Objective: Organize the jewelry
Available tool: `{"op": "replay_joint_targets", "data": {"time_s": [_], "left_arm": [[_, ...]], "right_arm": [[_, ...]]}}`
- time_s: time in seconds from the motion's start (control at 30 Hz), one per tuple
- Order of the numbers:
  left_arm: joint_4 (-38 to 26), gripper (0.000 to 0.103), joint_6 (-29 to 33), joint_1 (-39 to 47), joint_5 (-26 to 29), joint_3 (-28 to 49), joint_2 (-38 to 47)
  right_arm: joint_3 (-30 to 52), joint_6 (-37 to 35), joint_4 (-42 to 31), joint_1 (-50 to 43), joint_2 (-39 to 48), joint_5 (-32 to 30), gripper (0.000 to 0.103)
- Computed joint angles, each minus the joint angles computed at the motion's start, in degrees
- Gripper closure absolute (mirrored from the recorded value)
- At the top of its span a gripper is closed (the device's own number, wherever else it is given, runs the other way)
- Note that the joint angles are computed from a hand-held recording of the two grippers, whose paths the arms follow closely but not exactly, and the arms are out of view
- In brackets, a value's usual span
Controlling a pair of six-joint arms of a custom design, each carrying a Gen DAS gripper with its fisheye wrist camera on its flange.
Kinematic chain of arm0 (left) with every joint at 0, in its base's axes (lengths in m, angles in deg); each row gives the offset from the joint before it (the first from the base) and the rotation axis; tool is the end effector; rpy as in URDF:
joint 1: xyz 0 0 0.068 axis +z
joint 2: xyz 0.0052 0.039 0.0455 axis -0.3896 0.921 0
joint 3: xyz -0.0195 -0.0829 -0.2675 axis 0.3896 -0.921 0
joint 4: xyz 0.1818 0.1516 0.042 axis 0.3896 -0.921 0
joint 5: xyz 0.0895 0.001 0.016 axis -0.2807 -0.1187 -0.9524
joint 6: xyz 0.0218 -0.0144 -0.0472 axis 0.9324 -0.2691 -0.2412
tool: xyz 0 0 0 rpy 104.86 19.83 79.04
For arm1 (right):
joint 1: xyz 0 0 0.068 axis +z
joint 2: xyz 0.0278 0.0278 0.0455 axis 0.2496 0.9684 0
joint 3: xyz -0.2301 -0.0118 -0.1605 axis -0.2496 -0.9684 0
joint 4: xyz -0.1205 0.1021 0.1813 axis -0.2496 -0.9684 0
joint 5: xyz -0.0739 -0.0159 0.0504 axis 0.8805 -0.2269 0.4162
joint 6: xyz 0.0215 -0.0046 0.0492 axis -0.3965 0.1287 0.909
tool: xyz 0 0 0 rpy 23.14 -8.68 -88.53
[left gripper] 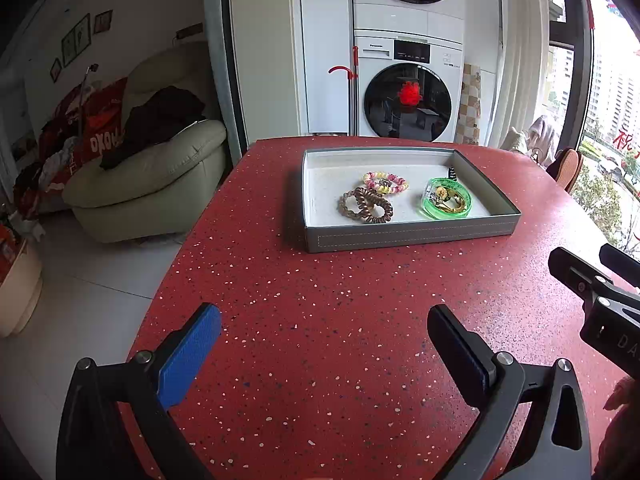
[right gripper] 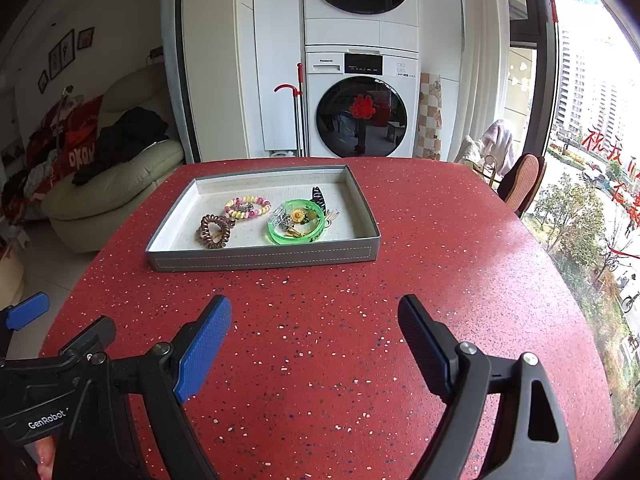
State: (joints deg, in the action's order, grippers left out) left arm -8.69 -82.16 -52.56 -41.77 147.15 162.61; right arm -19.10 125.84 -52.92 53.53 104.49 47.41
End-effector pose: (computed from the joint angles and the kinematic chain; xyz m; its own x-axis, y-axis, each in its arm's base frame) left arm 0.2611 -0.1456 0.2907 -0.5923 0.3058 -0.7455 0.4310 0.9019 0.0275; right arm 0.1681 0.1035 0.2976 -0.5459 0.2803 -0.7896 0.4494 0.8933 0.0064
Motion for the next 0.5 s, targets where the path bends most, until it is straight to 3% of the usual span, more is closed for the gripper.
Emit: {"op": "replay_joint_targets", "data": {"time_s": [0.5], "left_arm": [[0.1, 0.000, 0.0, 0.0, 0.0, 0.0, 0.0]], "right_arm": [[0.0, -0.7, 0.4, -0.5, -0.1, -0.1, 0.015]]}}
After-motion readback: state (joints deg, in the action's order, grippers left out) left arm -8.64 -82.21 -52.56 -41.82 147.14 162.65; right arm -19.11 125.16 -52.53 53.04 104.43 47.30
